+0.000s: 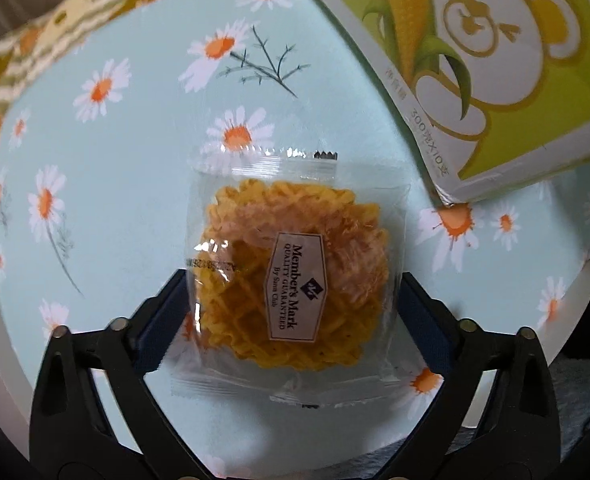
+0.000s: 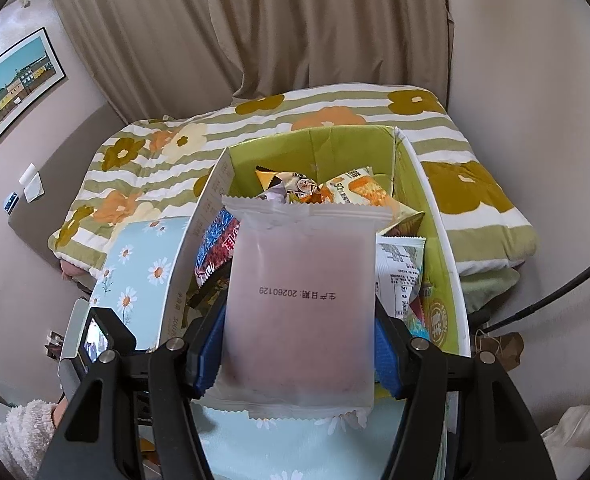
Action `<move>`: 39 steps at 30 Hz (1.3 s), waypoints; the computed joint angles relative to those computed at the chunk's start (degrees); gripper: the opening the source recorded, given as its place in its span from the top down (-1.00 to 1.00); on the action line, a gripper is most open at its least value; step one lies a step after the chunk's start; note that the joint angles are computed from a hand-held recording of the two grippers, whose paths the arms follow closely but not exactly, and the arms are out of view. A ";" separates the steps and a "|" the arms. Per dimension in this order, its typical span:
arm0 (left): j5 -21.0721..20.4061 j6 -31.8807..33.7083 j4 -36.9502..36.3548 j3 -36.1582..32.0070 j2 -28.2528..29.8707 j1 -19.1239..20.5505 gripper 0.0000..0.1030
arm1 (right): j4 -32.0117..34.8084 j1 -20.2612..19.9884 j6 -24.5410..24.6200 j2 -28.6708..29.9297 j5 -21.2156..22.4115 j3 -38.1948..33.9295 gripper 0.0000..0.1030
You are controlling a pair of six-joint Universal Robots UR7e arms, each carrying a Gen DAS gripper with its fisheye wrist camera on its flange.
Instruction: Organize snacks
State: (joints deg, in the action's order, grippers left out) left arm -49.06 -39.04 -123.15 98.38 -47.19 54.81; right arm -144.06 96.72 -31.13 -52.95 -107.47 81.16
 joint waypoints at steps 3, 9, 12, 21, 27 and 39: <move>0.42 1.09 -0.41 0.36 -0.45 -0.38 -0.48 | -0.20 0.05 0.41 -0.04 -0.11 0.12 -0.14; -0.63 0.59 -1.94 0.71 -1.92 -1.03 -0.40 | -0.46 0.02 0.46 0.02 0.09 -0.17 -0.14; 1.62 -0.38 -1.23 0.31 -3.53 -3.17 -0.40 | -0.91 0.07 0.50 -0.23 0.52 -0.29 -0.14; 7.03 -0.02 0.56 -7.28 -5.95 -7.28 -0.40 | -2.36 0.47 0.77 -0.32 1.95 -2.07 -0.14; 7.75 8.30 -0.75 -18.90 -0.71 -7.11 -0.40 | -2.54 0.63 1.09 1.00 2.47 -4.82 -0.14; 1.47 21.27 9.70 -56.65 20.97 -1.53 -0.40 | 2.11 0.43 2.25 8.68 0.47 -16.96 -0.14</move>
State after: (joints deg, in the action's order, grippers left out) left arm -47.59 -17.77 -113.45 41.72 -26.21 53.28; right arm -141.96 97.16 -28.88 -44.27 -107.00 64.20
